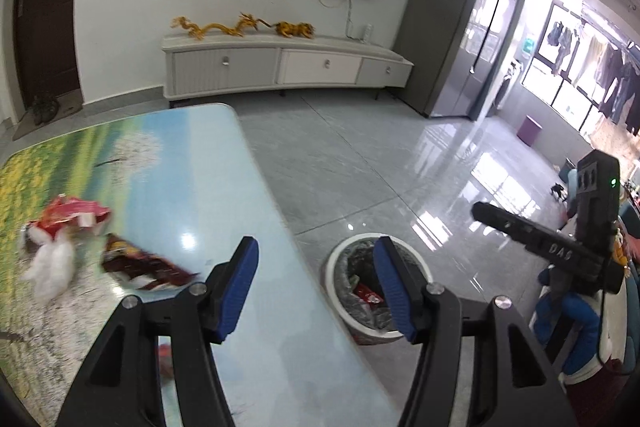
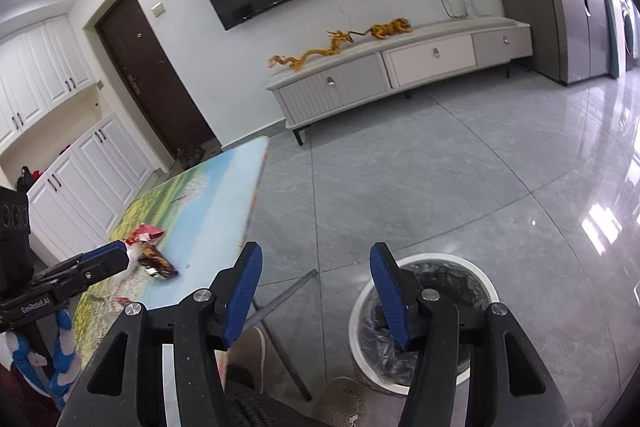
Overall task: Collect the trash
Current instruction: 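Move both open tools back over the table toward the white plastic bags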
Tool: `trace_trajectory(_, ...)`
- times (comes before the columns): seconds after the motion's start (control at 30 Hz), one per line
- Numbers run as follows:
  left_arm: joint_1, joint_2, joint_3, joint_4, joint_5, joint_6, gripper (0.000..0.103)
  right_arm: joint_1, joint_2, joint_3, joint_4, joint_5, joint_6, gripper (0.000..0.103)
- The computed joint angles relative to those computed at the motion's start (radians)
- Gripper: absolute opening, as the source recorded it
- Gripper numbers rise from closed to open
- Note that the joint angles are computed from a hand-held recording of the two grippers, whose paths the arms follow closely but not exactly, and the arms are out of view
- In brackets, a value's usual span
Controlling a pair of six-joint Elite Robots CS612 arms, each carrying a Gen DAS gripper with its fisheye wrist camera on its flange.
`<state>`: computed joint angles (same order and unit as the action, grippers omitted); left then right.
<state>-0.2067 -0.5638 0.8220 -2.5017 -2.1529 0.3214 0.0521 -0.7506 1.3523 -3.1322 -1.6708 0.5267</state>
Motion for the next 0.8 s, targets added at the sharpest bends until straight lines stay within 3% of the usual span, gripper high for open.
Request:
trace_trajectory(0.27, 0.084, 0.020, -0.018, -0.086, 0.036, -0.148, 0.058, 0.041, 0.014, -0.073, 0.021, 0.005, -0.082, 0.055)
trace_trajectory(0.5, 0.147, 0.052, -0.051, -0.125, 0.120, -0.251, 0.058, 0.068, 0.050, -0.153, 0.070, 0.050, -0.136, 0.056)
trace_trajectory(0.8, 0.186, 0.088, -0.090, -0.132, 0.171, -0.337, 0.058, 0.095, 0.108, -0.265, 0.162, 0.149, -0.198, 0.056)
